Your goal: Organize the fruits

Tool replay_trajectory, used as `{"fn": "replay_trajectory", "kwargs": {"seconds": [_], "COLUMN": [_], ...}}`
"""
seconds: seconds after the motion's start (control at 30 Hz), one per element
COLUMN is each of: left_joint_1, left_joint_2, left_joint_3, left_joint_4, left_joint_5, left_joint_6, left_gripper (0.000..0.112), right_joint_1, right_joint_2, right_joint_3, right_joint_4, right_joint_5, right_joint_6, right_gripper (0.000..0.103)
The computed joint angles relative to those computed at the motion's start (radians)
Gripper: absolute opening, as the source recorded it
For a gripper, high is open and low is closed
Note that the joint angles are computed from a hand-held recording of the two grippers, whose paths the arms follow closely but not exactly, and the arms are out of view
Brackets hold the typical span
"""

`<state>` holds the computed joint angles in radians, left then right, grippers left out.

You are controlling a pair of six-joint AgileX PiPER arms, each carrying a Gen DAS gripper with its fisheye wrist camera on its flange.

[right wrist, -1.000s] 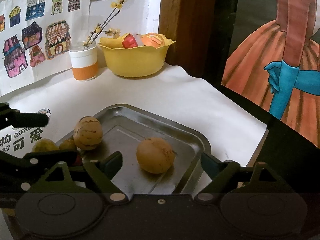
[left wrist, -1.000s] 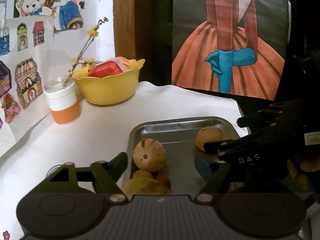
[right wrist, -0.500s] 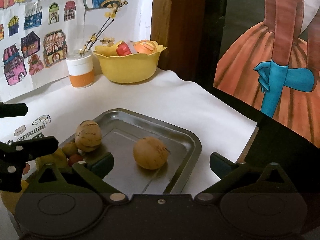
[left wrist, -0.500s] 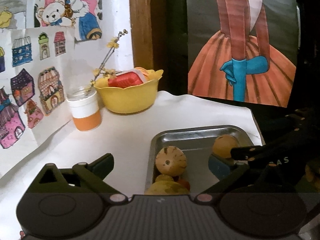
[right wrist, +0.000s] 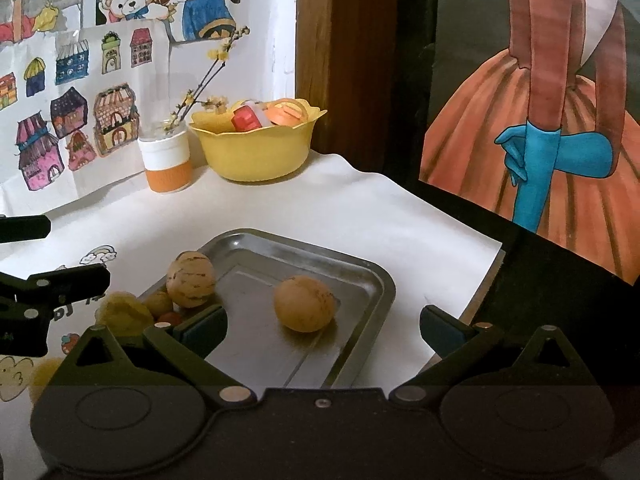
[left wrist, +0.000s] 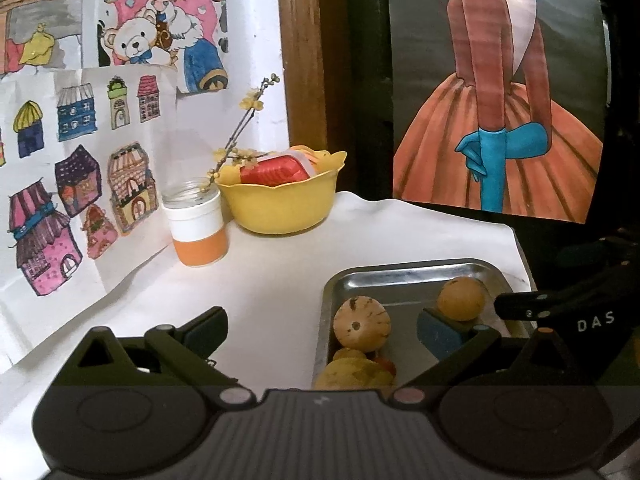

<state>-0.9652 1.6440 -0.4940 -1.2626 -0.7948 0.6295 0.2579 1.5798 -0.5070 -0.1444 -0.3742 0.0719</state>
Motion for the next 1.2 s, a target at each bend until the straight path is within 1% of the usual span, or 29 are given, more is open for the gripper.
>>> {"fn": "replay_trajectory", "kwargs": {"seconds": [0.3, 0.77, 0.97, 1.2], "left_joint_1": [-0.070, -0.185, -0.223, -0.262], "left_joint_2": [-0.044, -0.111, -0.127, -0.143], "left_joint_3": [0.036, 0.103, 0.119, 0.142], "left_joint_4": [-0.115, -0.251, -0.302, -0.345], "left_joint_5": [-0.055, -0.132, -0.148, -0.152], "left_joint_6": [0.054, 0.052, 0.058, 0.018], "left_gripper": [0.103, 0.103, 0.103, 0.103], "right_joint_1": [0.020, 0.071, 0.091, 0.121], "right_joint_2": [-0.088, -0.216, -0.253, -0.276], "right_joint_3": [0.074, 0.183, 0.224, 0.262], "right_joint_4": [0.001, 0.052, 0.072, 0.106], "right_joint_5": [0.004, 0.003, 0.000, -0.008], "right_joint_6": [0.013, -0.007, -0.012, -0.021], "right_gripper": [0.102, 0.102, 0.102, 0.102]}}
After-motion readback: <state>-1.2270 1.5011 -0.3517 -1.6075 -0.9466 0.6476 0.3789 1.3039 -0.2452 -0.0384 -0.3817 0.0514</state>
